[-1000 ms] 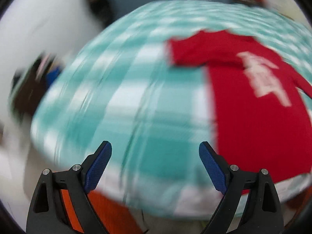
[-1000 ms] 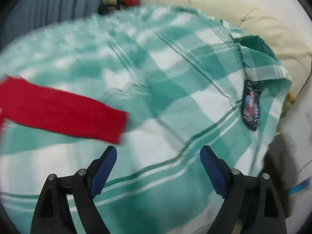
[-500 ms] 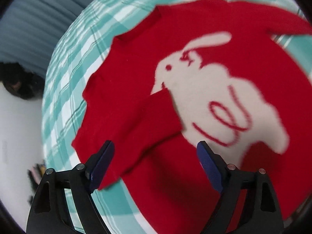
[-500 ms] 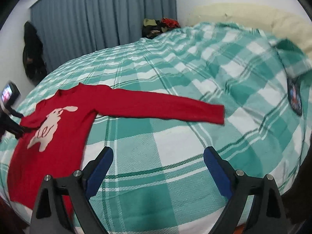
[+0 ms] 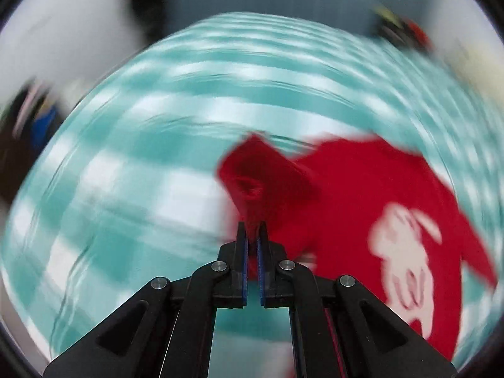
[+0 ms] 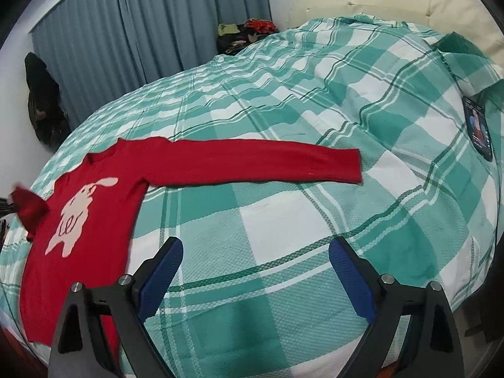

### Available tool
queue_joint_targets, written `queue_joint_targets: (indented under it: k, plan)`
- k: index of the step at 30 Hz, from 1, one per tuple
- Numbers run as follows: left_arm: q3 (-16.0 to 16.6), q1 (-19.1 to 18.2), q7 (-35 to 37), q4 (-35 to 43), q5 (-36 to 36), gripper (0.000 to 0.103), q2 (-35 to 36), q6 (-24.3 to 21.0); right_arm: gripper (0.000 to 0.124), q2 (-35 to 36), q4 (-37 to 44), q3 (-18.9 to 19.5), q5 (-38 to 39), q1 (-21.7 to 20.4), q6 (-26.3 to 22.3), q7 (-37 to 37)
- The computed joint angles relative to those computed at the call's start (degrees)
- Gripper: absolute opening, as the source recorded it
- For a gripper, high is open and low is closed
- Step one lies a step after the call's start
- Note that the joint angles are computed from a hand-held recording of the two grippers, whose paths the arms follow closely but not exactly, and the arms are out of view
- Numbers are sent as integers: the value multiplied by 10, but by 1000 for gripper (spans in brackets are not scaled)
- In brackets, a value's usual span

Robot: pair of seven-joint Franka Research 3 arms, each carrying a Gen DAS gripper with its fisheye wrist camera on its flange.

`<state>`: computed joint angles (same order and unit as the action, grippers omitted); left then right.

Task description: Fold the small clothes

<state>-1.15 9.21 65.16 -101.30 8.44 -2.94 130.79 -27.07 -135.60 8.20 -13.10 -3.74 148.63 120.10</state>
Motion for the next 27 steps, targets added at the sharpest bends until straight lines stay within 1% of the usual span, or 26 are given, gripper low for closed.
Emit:
queue_joint_targets:
  k: [1,2,4,5,6,7,8,9,10,11,12,13,15,17,18,19,20,21,22,23,24,25,27]
  plan:
    - [15,16,-25,-32,-2,5,-22,3,93,2,1,0,1,1,-2,-1]
    - [31,34,-51,-61,-1,5,-39,-4,93,5,2,-1,4,4,-4,-4]
    - [48,62,-87,-107,5,9,-59,-21,93,7,3,2,-1,5,-8,-4]
    - [56,72,-93,-120,1,13,-62,-29,93,8,5,5,-5,4,-11,-3]
    - [68,83,-92,-138,-17,21,-66,-37,93,10,6,6,-9,5,-14,-3]
    - [76,90,-86,-151,-37,25,-69,-35,93,11,7,7,-12,6,-15,-3]
    - [84,96,-75,-168,-61,31,-77,-21,93,13,8,8,-14,8,-16,-3]
    - [93,99,-61,-193,-97,36,-89,11,93,15,9,8,-16,10,-19,-4]
    - [99,101,-48,-205,-121,39,-93,33,93,17,10,9,-19,11,-21,-4]
    - [105,100,-30,-212,-152,48,-94,51,93,21,13,10,-23,12,-26,-4]
    - [108,100,-16,-213,-173,56,-92,58,93,23,15,11,-28,13,-29,-3]
    - [110,99,-1,-211,-190,58,-85,64,93,26,17,12,-32,14,-32,-2]
    - [106,100,24,-199,-205,67,-68,65,93,31,20,12,-38,19,-34,-1]
    - [98,102,45,-180,-203,71,-47,54,93,37,23,11,-40,25,-37,0]
    - [94,105,53,-170,-196,67,-38,47,93,38,24,11,-43,26,-39,2]
    - [88,108,54,-161,-180,55,-30,44,93,41,25,11,-46,28,-43,3]
    - [80,109,58,-146,-151,11,-19,32,93,44,27,12,-50,29,-46,4]
    - [76,109,66,-134,-147,4,-20,14,93,45,29,11,-53,31,-49,5]
    - [71,112,48,-128,-113,4,-22,15,93,46,30,10,-56,33,-50,6]
    - [62,116,10,-131,-54,3,-29,31,93,46,30,10,-59,34,-50,8]
    - [54,122,-37,-130,14,3,-30,37,93,46,29,9,-62,34,-50,10]
    - [48,130,-70,-116,54,3,-20,17,93,45,30,10,-65,34,-51,12]
    - [57,127,-76,-98,48,3,2,-18,93,46,31,9,-70,36,-52,15]
